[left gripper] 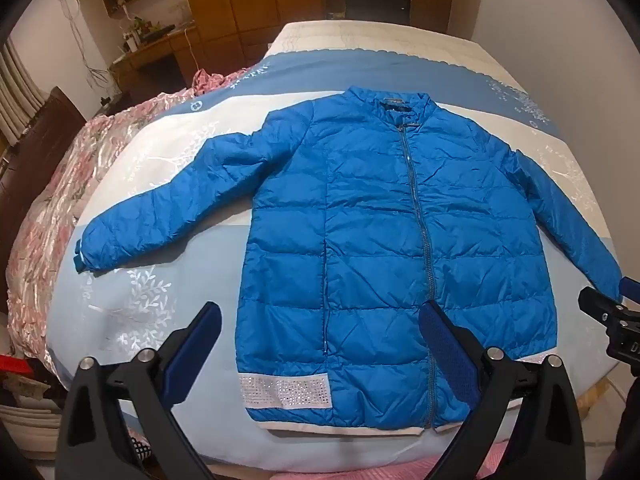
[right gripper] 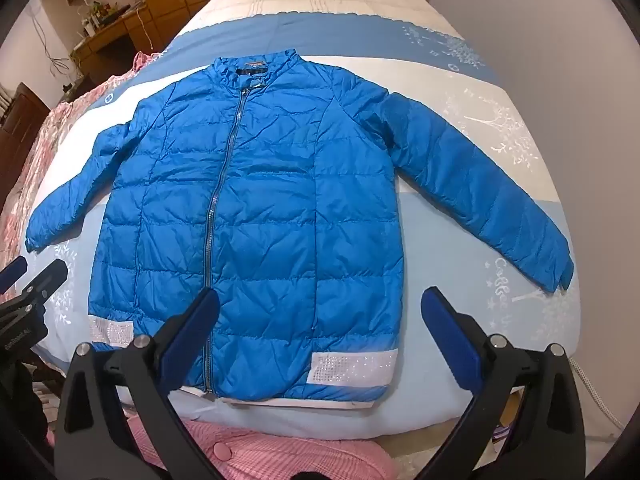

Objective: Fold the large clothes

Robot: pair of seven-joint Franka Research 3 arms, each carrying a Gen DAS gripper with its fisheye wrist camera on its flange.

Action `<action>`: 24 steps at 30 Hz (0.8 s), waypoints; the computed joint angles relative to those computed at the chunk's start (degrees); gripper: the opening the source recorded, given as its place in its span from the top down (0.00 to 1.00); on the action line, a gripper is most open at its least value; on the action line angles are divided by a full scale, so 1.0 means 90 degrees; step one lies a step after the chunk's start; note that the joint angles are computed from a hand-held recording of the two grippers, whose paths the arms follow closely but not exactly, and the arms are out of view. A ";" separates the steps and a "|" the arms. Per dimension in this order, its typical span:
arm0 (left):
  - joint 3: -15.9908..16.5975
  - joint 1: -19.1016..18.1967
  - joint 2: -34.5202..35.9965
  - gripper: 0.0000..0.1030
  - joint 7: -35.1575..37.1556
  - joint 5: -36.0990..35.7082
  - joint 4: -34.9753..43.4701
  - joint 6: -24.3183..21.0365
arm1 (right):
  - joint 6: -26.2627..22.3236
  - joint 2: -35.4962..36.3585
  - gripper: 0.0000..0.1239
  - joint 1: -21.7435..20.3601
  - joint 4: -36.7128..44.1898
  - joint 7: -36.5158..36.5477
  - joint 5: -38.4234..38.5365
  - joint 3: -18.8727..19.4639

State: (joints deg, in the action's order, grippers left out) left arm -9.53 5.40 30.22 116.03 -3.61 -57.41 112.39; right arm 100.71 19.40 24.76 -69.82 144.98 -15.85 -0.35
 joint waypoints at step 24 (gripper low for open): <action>-0.0017 0.0012 -0.0034 0.04 0.0023 -0.0057 -0.0034 0.0015 | 0.0025 -0.0060 0.19 0.0018 -0.0093 0.0022 -0.0019 0.0012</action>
